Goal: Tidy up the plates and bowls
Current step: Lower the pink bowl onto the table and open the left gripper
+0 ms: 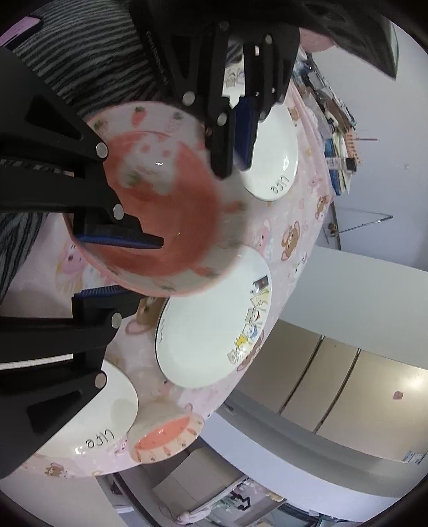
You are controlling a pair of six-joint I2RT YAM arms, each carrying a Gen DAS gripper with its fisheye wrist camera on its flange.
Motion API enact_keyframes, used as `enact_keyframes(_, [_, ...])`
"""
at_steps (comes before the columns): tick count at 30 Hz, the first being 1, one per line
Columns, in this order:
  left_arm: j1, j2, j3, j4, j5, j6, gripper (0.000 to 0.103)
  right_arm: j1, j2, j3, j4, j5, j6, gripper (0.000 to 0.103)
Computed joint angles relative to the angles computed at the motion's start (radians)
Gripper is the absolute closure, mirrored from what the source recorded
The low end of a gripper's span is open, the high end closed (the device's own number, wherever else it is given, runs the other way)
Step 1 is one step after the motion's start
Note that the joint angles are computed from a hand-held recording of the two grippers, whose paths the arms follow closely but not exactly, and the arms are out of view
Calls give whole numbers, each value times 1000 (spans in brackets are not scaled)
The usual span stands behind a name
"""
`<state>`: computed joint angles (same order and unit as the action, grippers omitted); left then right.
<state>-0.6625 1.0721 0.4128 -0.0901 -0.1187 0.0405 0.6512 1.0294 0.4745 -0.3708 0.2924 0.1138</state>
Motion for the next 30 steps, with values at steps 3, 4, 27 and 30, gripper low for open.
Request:
enact_keyframes(3, [12,-11,-7,8,17,-7,90,-11,34,-17,34,1,-16,84])
enact_keyframes(4, [20,-6,-5,10,31,-7,90,-18,25,-31,51,-9,-14,84])
enact_keyframes(27, [98,-234,87,-106,138,-69,0,-148,-486,-18,-140,-63,38,0])
enact_keyframes(30, [58,-262,138,-152,110,-68,0,-140,-528,37,-202,-21,45,0])
